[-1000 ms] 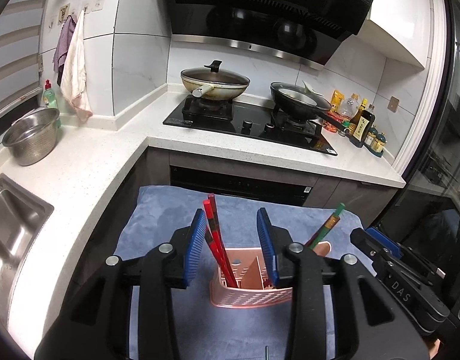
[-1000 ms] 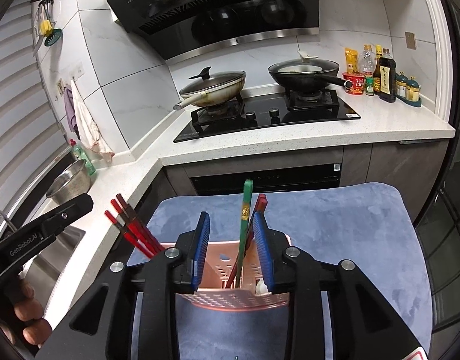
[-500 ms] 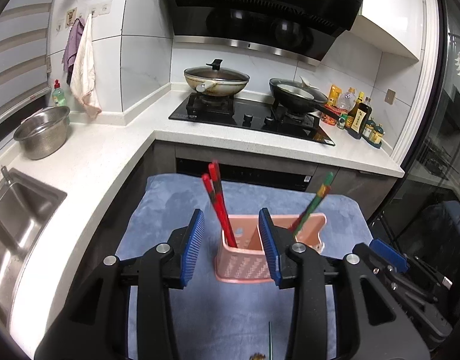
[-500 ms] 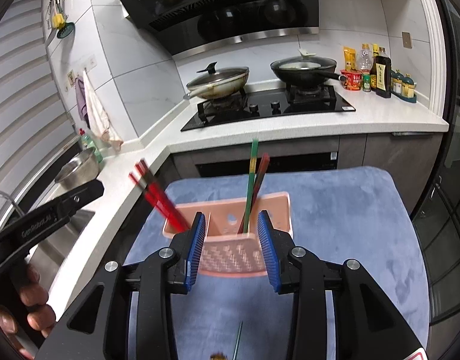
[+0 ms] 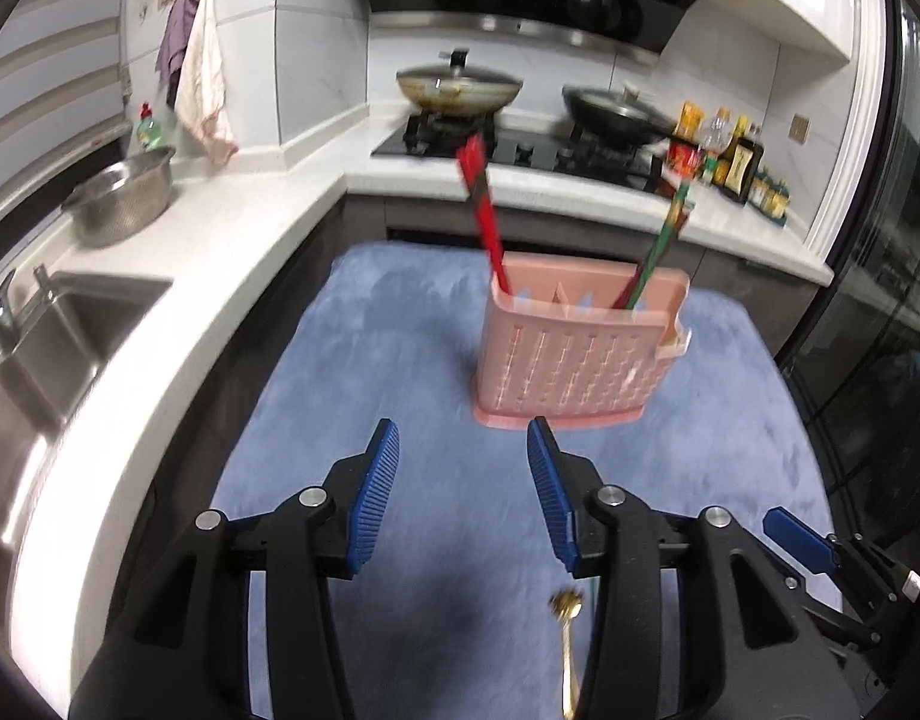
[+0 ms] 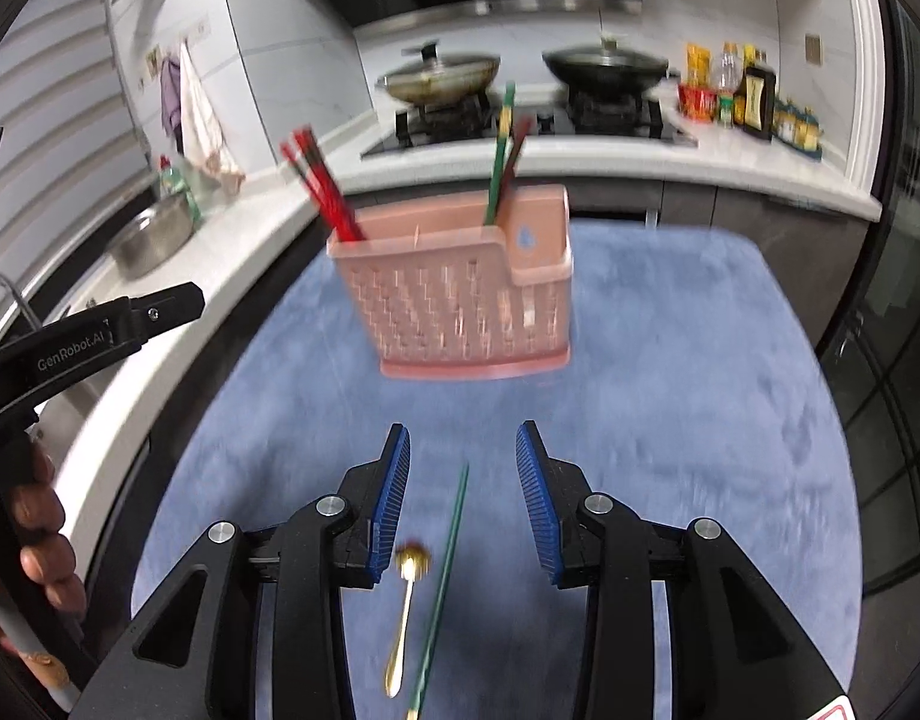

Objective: Organize utensils
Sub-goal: 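Move both tools back to the green chopstick and gold spoon, then grasp the last green chopstick with the right tool while the left tool grasps the gold spoon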

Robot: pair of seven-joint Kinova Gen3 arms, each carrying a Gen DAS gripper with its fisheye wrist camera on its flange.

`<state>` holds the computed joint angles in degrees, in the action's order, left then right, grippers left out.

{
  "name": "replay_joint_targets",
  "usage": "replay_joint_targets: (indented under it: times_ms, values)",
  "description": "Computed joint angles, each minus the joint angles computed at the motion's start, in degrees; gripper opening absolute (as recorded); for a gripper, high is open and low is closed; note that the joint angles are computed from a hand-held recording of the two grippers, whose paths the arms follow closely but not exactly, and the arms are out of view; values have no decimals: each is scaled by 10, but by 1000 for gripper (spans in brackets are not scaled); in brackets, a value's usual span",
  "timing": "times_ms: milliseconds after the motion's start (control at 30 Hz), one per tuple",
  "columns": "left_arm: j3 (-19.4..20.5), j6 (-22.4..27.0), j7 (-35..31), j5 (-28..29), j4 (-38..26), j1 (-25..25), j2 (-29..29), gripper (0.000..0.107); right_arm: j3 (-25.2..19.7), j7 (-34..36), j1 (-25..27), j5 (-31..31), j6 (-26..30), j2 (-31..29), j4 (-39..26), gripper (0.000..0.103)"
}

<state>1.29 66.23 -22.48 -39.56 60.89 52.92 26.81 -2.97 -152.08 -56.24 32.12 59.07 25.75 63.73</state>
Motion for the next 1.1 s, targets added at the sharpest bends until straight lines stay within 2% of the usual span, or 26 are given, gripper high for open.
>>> replay_joint_targets:
  times_ms: [167, 467, 667, 900, 1100]
  values:
    - [11, -3, 28, 12, 57, 10, -12, 43, -18, -18, -7, -22, -3, -11, 61, 37]
    - [38, -2, 75, 40, 129, 22, -15, 43, -48, -25, -27, -51, -16, -11, 130, 37]
    - [50, -14, 104, 56, 169, 26, -22, 43, -54, -29, -31, -69, -33, -12, 152, 37]
    - [61, -25, 105, 70, 188, 25, -23, 43, -58, -22, -30, -88, -44, -6, 157, 37]
    - [63, -36, 107, 80, 199, 23, -25, 50, -55, -6, -31, -98, -39, 6, 145, 37]
